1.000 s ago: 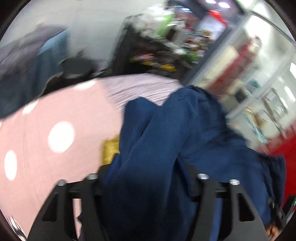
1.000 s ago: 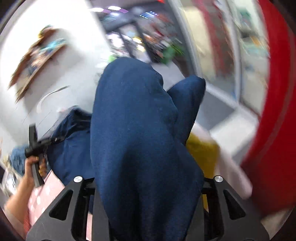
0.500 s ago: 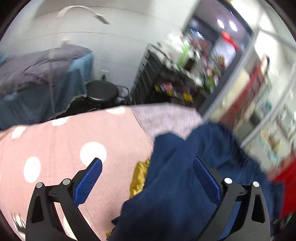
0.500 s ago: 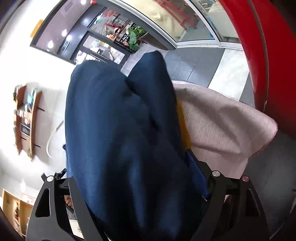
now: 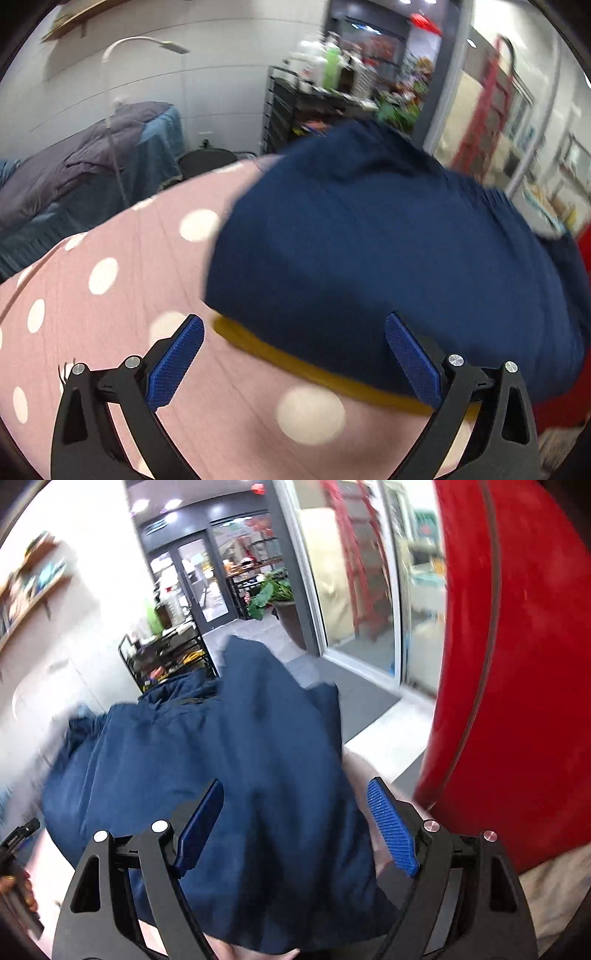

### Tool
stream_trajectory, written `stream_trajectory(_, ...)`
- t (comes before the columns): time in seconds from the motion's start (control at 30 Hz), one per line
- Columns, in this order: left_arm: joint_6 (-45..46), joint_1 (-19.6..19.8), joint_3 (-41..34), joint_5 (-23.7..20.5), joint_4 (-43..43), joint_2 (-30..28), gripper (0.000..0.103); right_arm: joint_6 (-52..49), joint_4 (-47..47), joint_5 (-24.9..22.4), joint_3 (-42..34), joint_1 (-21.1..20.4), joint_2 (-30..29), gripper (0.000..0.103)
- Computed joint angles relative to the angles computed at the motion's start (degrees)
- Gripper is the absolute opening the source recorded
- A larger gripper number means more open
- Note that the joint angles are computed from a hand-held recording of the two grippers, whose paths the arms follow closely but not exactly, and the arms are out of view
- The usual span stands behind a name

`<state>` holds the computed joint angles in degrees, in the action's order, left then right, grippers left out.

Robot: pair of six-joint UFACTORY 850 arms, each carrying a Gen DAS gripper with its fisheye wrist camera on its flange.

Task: Fold large clothes
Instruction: 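Lower the bundle onto the bed and open both grippers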

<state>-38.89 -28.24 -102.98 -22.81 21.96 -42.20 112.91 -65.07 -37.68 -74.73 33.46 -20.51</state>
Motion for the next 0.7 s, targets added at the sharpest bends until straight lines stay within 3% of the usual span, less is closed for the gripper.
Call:
stream_trajectory(0.13, 4.91, -2.90, 0.54, -1.04, -4.44, 0.39, 0.097, -8.26, 1.45, 0.87, -4.06, 1.96, -1.62, 0.088)
stream_trajectory(0.33, -2.36, -5.81, -1.42, -4.67, 3.82, 0.21, 0.097, -21.41, 9.84, 4.73, -9.28, 2.86, -5.02, 0.088)
stream_trajectory(0.47, -8.39, -7.13, -2.43, -7.23, 11.50, 0.18, 0.097, -29.40, 15.62, -0.59, -14.27, 5.20, -7.90, 0.088)
stream_trajectory(0.7, -5.94, -8.63, -4.96, -9.77, 11.77, -0.83, 0.097, -32.59, 16.69, -5.98, -18.27, 7.41, -9.48, 0.088)
